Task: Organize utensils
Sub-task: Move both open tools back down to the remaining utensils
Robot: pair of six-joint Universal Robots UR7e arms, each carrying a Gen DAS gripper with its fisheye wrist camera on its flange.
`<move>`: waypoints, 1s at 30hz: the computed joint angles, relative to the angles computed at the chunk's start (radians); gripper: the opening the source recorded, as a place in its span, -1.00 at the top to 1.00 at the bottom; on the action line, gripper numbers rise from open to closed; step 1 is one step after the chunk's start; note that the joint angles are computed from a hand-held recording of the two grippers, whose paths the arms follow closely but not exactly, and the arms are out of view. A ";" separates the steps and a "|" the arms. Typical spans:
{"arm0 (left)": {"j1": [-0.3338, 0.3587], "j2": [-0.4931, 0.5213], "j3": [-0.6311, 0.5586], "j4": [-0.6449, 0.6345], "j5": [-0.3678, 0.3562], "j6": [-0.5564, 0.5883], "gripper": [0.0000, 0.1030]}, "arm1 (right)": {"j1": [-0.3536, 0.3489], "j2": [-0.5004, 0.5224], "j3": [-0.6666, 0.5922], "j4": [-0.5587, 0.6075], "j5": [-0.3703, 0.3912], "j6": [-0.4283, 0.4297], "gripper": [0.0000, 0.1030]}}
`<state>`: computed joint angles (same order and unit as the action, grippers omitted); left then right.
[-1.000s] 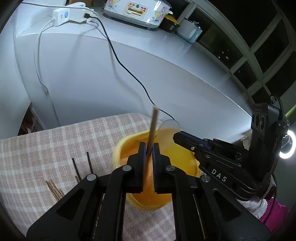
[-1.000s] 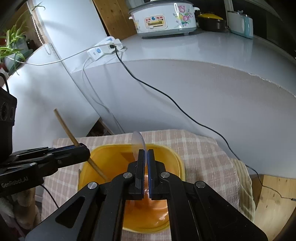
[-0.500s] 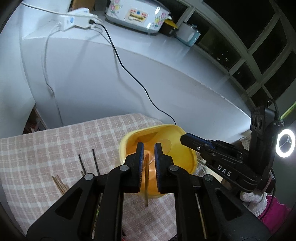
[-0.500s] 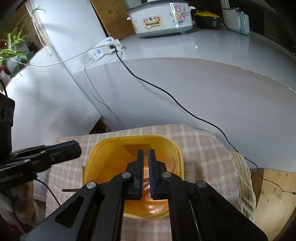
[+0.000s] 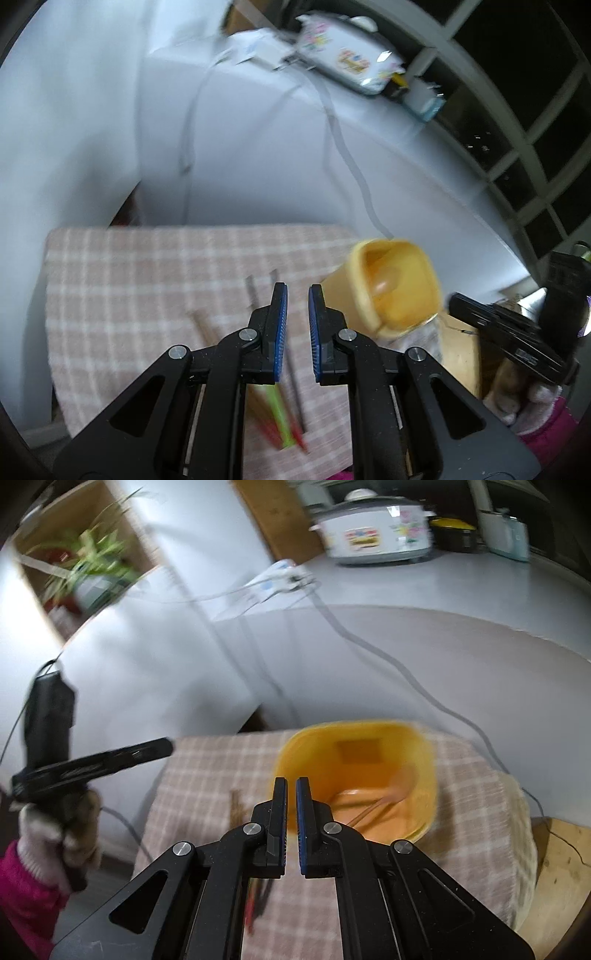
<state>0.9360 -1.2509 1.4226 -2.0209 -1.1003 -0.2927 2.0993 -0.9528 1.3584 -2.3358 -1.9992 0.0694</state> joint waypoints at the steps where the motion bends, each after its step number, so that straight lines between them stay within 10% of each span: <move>1: 0.009 -0.011 0.013 0.013 0.007 -0.017 0.82 | 0.006 0.001 0.004 0.015 0.011 -0.004 0.93; 21: 0.138 -0.055 0.193 0.073 -0.029 -0.113 0.55 | 0.027 0.111 0.085 0.176 0.055 0.058 0.92; 25: 0.150 -0.016 0.180 0.057 -0.015 -0.085 0.55 | 0.023 0.133 0.084 0.160 0.049 0.079 0.51; 30: 0.162 0.021 0.168 0.033 0.001 -0.056 0.55 | 0.019 0.160 0.090 0.109 0.033 0.102 0.47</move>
